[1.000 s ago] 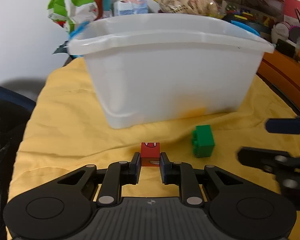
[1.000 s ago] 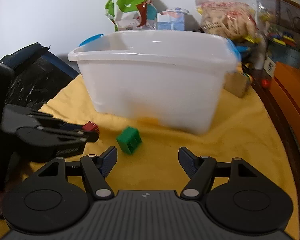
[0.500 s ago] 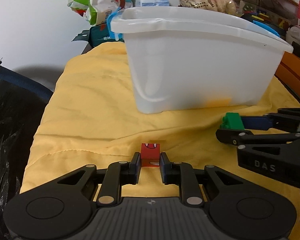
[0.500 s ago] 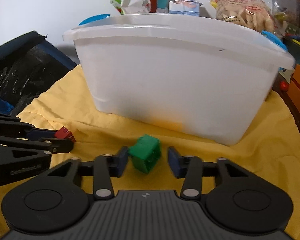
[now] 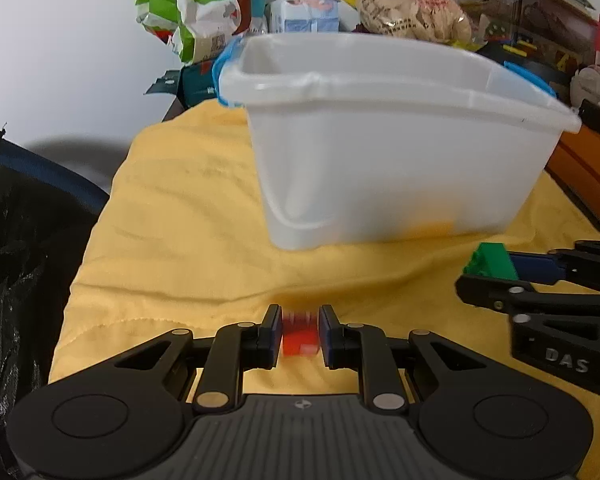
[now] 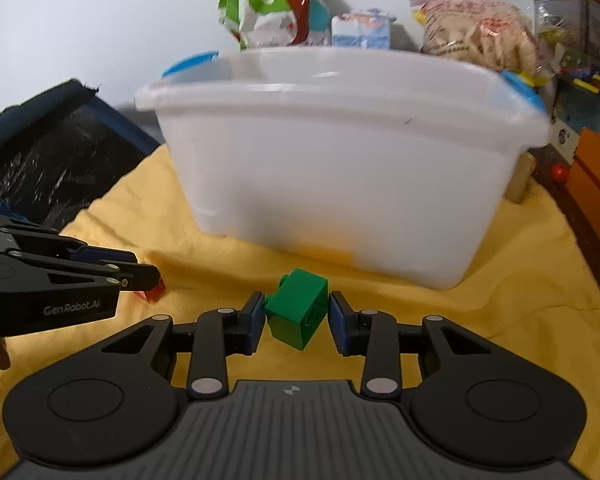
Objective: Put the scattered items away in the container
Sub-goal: 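Carry the green brick over the bin with the right tool and open it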
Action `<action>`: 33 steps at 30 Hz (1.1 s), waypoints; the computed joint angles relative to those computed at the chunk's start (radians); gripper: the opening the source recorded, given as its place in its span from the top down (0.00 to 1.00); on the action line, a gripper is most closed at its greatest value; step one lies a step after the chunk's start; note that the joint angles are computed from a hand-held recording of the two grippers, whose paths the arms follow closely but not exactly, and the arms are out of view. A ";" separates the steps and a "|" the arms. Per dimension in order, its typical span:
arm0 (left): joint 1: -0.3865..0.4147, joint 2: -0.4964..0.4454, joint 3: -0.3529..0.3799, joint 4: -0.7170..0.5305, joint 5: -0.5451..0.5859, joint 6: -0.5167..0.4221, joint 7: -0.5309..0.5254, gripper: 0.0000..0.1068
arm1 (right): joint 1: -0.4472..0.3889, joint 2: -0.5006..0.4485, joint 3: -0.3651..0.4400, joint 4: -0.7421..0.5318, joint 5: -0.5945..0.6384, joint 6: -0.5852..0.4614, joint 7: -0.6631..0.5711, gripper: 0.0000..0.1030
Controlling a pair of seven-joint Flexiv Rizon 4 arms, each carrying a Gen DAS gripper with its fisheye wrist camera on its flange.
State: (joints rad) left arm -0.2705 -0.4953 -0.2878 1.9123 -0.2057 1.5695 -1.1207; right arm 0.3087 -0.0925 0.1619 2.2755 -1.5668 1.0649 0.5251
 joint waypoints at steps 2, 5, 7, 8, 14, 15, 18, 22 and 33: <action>-0.016 0.015 0.017 -0.003 0.005 -0.011 -0.006 0.79 | 0.001 0.032 0.009 0.012 0.012 -0.003 -0.003 0.63; -0.035 0.045 0.038 -0.009 0.007 -0.034 -0.016 0.79 | 0.003 0.082 0.024 0.027 0.030 -0.012 -0.023 0.63; -0.062 0.062 0.069 -0.023 0.015 -0.049 -0.033 0.79 | 0.004 0.117 0.034 0.034 0.053 -0.022 -0.052 0.63; -0.069 0.073 0.076 -0.029 0.017 -0.058 -0.039 0.79 | 0.003 0.135 0.039 0.037 0.072 -0.025 -0.070 0.63; -0.088 0.121 0.084 -0.096 0.008 -0.094 -0.056 0.78 | -0.026 0.220 0.047 0.020 0.113 -0.036 -0.141 0.63; -0.096 0.118 0.089 -0.120 0.010 -0.103 -0.060 0.78 | -0.035 0.224 0.044 0.011 0.113 -0.035 -0.157 0.63; -0.125 0.093 0.113 -0.203 0.028 -0.133 -0.080 0.78 | -0.062 0.218 0.031 -0.020 0.109 -0.026 -0.195 0.63; -0.161 0.032 0.148 -0.324 0.058 -0.182 -0.115 0.78 | -0.099 0.177 0.000 -0.065 0.126 0.019 -0.238 0.63; -0.197 -0.057 0.218 -0.467 0.142 -0.285 -0.224 0.74 | -0.128 0.100 -0.022 -0.094 0.191 0.037 -0.296 0.63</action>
State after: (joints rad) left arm -0.4678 -0.5524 -0.0695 1.4449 -0.0637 1.2843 -1.3444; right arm 0.1809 0.0079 0.1396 2.1814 -1.3760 1.1015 0.2291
